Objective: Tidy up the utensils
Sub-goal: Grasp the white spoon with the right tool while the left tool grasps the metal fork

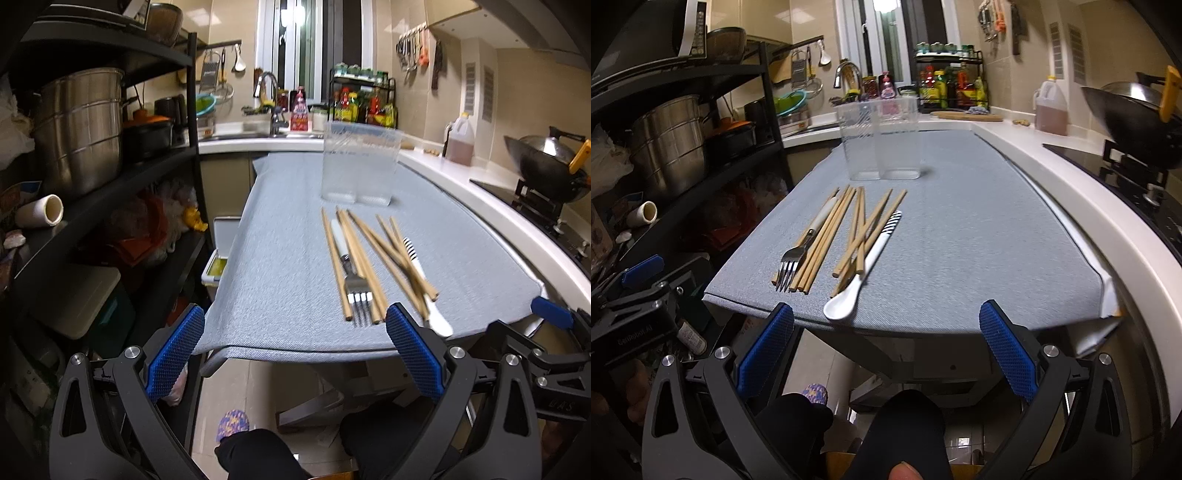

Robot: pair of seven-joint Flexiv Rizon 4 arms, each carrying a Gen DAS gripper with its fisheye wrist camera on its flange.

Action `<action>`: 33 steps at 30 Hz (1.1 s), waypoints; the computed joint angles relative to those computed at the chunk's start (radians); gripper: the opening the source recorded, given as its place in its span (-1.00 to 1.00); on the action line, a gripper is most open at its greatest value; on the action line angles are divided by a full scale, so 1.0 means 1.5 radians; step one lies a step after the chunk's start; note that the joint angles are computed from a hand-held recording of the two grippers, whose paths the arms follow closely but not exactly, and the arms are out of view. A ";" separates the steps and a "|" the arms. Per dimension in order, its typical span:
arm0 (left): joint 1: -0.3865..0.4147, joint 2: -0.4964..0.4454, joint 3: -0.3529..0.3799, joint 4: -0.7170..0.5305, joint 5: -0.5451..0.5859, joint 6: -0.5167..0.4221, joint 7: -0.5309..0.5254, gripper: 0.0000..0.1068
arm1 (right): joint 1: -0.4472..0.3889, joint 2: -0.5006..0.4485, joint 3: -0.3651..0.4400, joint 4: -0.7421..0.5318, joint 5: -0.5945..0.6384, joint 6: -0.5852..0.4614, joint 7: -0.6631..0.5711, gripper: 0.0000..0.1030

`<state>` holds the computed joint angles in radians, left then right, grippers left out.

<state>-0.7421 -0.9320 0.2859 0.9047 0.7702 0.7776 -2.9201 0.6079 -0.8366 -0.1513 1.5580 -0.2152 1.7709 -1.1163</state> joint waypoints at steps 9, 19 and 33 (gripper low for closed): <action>0.034 -0.028 -0.022 -0.031 -0.045 -0.015 0.060 0.79 | -0.043 -0.074 0.070 -0.096 -0.028 -0.037 0.014 0.81; 0.055 -0.060 -0.029 -0.067 -0.099 -0.022 0.117 0.79 | 0.023 -0.115 -0.040 -0.102 -0.007 0.034 -0.004 -0.19; 0.074 -0.122 -0.028 -0.160 -0.136 -0.008 0.204 0.76 | 0.013 -0.133 -0.079 -0.129 0.059 0.031 -0.013 -0.56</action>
